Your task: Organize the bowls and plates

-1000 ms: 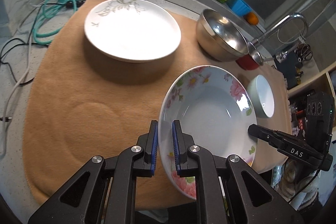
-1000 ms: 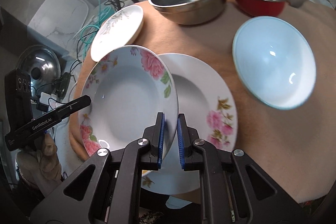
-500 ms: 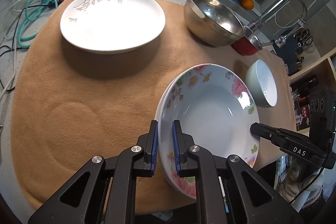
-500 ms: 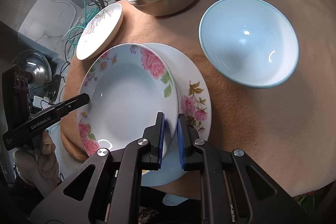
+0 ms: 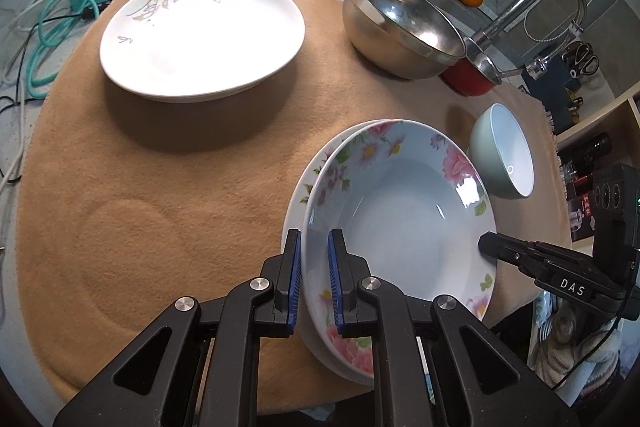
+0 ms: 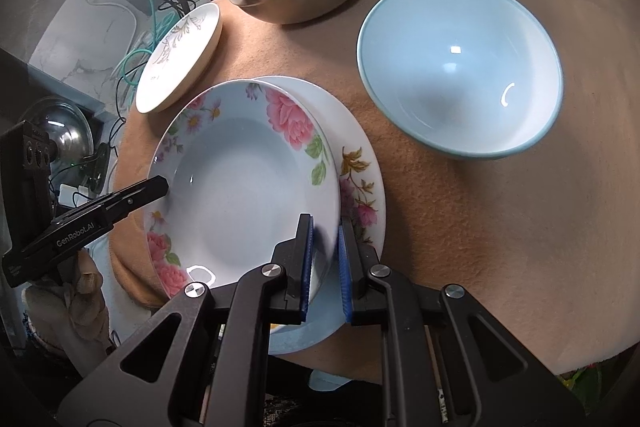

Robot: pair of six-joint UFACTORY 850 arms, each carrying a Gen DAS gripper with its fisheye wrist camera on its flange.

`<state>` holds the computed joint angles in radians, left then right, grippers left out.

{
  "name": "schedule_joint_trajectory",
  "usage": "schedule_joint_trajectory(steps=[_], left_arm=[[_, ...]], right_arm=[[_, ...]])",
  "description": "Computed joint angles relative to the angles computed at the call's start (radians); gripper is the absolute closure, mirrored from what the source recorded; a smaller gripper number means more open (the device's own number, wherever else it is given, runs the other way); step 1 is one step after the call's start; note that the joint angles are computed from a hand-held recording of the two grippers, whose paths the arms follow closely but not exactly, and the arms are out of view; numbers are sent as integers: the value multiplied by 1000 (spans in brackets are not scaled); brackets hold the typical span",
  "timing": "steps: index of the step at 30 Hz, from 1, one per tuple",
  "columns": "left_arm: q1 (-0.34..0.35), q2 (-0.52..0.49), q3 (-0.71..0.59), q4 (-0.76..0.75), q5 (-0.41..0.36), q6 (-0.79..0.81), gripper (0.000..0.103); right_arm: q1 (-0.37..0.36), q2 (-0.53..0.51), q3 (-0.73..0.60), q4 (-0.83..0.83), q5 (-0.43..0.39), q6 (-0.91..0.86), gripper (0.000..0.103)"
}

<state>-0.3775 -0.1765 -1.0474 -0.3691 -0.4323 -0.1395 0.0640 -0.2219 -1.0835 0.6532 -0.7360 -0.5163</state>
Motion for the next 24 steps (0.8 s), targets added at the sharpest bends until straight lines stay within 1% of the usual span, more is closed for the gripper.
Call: schedule_joint_trajectory(steps=[4, 10, 24], left_arm=[[-5, -8, -9, 16, -4, -11, 91], [-20, -19, -28, 92, -20, -67, 90], [-42, -37, -56, 204, -50, -135, 90]], right_arm=[[-1, 3, 6, 3, 4, 1, 91], [-1, 4, 6, -11, 5, 2, 91], [-5, 3, 5, -26, -8, 17, 91]])
